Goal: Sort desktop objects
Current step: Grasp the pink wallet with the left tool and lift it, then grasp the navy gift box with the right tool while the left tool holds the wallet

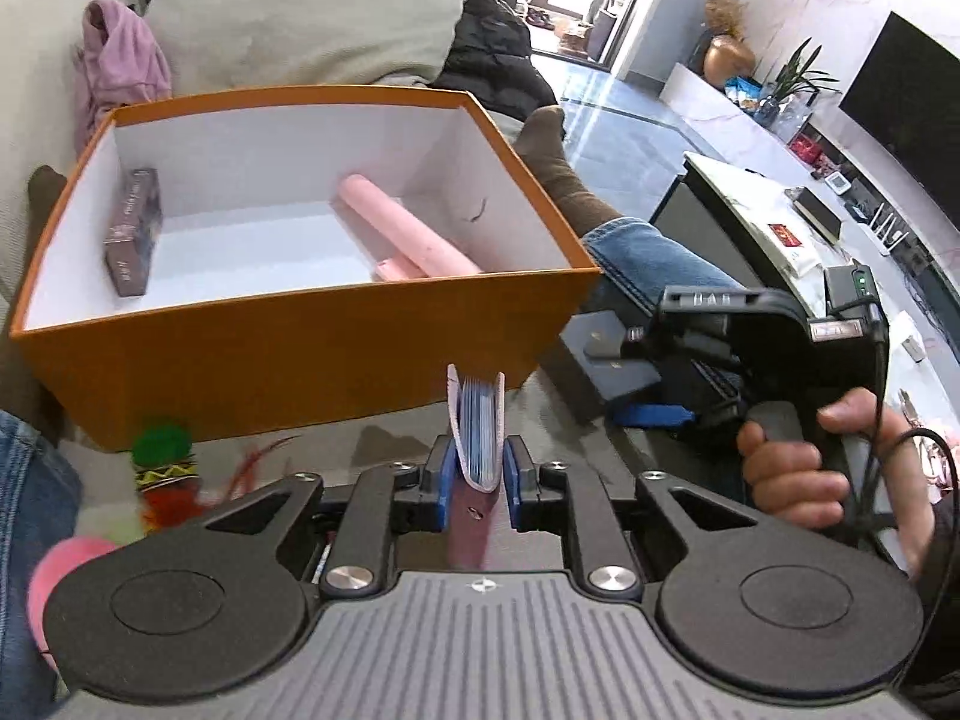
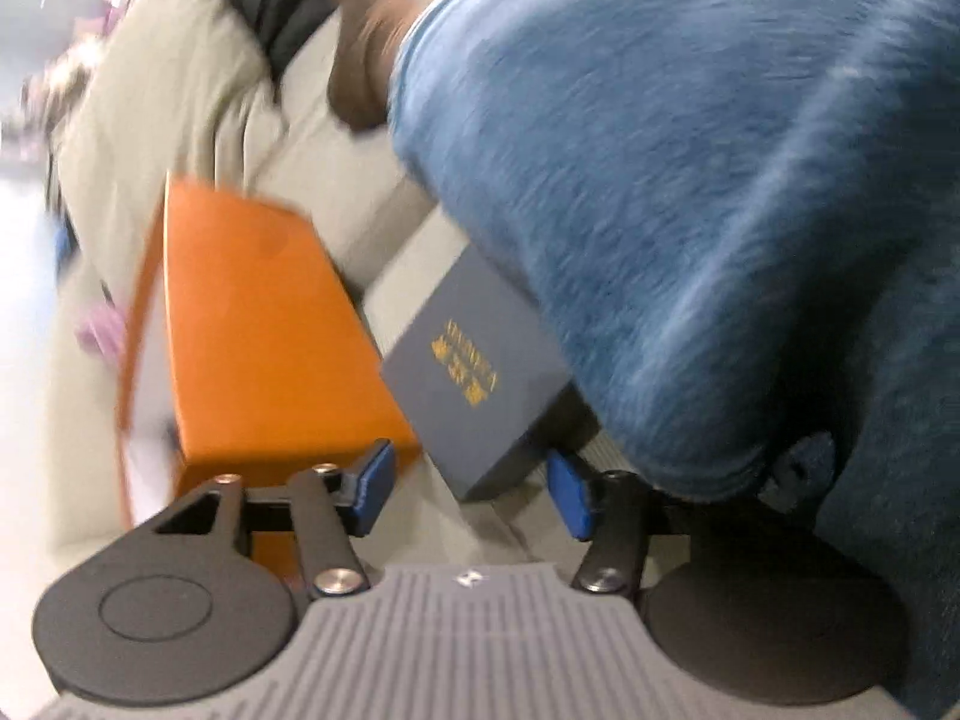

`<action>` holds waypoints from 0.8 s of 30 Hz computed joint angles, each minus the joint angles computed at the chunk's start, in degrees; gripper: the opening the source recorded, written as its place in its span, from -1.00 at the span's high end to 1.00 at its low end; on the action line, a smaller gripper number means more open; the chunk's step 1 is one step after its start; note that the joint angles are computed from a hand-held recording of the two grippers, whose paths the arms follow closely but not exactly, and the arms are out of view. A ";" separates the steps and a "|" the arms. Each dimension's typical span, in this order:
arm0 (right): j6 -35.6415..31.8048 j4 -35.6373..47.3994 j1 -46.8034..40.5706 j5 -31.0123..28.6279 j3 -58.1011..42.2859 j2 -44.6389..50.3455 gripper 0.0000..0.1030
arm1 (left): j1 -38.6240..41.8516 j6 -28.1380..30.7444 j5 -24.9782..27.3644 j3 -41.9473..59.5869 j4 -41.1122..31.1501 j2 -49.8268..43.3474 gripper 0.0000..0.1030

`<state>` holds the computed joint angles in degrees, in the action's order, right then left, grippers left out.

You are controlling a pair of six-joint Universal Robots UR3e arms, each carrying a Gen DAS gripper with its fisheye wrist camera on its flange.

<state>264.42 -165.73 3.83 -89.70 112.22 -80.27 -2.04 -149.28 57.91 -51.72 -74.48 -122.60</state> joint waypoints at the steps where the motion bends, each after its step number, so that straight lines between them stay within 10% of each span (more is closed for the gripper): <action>1: 2.70 -0.49 0.34 -1.54 0.09 0.33 -0.19 | -0.44 -0.38 0.81 -0.34 0.74 0.02 0.62; 9: 11.50 6.00 3.80 -10.22 -6.90 5.57 -0.26 | -1.28 -3.05 2.67 -2.11 3.90 -0.48 0.58; 18: 9.11 -1.28 6.47 -12.35 -2.50 3.16 0.20 | -1.10 -4.16 2.74 -3.77 3.63 -0.69 0.58; 24: 2.39 12.60 12.29 -18.41 -8.68 -1.67 0.24 | -0.02 -5.13 2.87 -6.87 6.36 1.30 0.62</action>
<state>266.81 -153.13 16.12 -108.11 103.53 -81.93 -2.06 -154.41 60.78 -58.58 -68.12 -121.30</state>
